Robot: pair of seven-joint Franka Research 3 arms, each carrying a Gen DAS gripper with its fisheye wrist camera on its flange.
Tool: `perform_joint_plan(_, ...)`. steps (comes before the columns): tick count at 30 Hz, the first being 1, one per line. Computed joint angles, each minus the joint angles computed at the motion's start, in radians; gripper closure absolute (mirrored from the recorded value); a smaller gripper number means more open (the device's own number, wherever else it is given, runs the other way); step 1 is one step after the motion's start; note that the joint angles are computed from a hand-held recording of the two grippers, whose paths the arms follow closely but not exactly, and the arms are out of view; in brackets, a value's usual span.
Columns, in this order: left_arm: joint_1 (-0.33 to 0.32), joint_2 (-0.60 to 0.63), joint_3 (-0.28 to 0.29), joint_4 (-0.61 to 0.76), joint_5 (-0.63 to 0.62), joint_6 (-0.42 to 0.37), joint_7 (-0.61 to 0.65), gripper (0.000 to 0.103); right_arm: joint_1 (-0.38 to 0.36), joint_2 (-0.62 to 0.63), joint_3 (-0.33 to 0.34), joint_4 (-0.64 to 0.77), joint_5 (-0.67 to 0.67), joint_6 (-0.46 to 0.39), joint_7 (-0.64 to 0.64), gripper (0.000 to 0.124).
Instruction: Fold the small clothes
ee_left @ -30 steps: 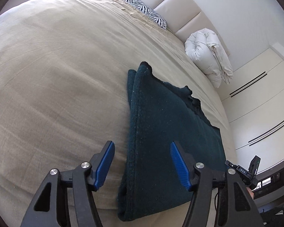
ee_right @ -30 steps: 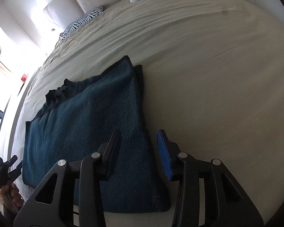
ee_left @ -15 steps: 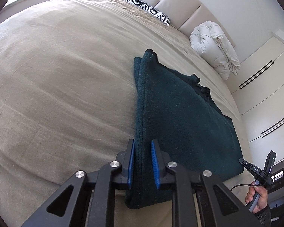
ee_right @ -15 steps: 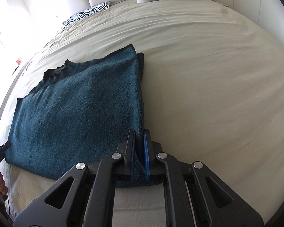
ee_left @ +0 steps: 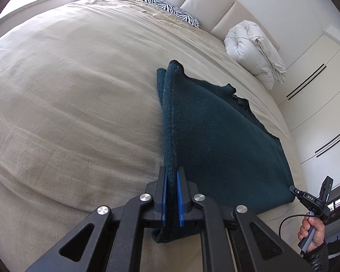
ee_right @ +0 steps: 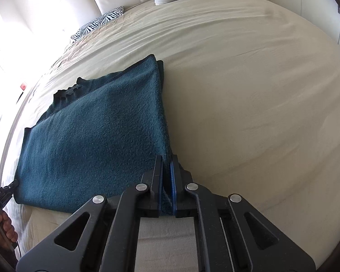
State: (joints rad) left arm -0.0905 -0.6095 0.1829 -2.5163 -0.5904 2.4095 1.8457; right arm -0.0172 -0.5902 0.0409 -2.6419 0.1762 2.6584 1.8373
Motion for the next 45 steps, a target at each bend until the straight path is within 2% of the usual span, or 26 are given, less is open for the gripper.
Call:
perform_joint_plan(9, 0.008, -0.018, 0.005, -0.018, 0.011, -0.009, 0.003, 0.096, 0.009, -0.02, -0.008, -0.025, 0.016, 0.004, -0.003, 0.119)
perform_joint_plan(18, 0.008, -0.036, 0.015, -0.046, -0.005, -0.002, -0.002, 0.095, 0.018, 0.018, -0.013, -0.011, 0.023, 0.005, -0.027, 0.119)
perform_joint_plan(25, 0.013, -0.063, -0.001, -0.07, 0.022, 0.019, -0.006, 0.095, 0.036, 0.013, -0.033, -0.033, 0.069, 0.039, -0.057, 0.119)
perform_joint_plan(34, -0.001, -0.078, 0.02, -0.089, 0.025, 0.03, -0.018, 0.095, 0.043, 0.011, -0.038, -0.049, 0.095, 0.062, -0.077, 0.119)
perform_joint_plan(35, -0.001, -0.076, 0.023, -0.084, 0.025, 0.025, -0.021, 0.094, 0.041, 0.012, -0.037, -0.049, 0.095, 0.062, -0.078, 0.119)
perform_joint_plan(37, 0.012, -0.081, 0.022, -0.078, 0.032, 0.015, -0.046, 0.081, 0.035, 0.008, -0.032, -0.046, 0.092, 0.055, -0.076, 0.118)
perform_joint_plan(38, 0.024, -0.09, 0.02, -0.076, 0.039, 0.011, -0.063, 0.08, 0.026, 0.001, -0.027, -0.043, 0.088, 0.043, -0.065, 0.117)
perform_joint_plan(40, 0.063, -0.12, -0.01, -0.079, 0.085, 0.035, -0.108, 0.068, -0.021, -0.03, 0.004, -0.043, 0.065, 0.017, 0.003, 0.109)
perform_joint_plan(41, 0.075, -0.134, -0.022, -0.079, 0.111, 0.055, -0.125, 0.066, -0.047, -0.054, 0.021, -0.051, 0.05, 0.015, 0.044, 0.102)
perform_joint_plan(43, 0.058, -0.14, -0.017, -0.06, 0.133, 0.084, -0.137, 0.065, -0.099, -0.112, 0.057, -0.072, 0.01, 0.025, 0.12, 0.101)
perform_joint_plan(45, 0.01, -0.115, -0.016, -0.021, 0.146, 0.109, -0.123, 0.061, -0.097, -0.137, 0.053, -0.073, 0.0, 0.049, 0.146, 0.101)
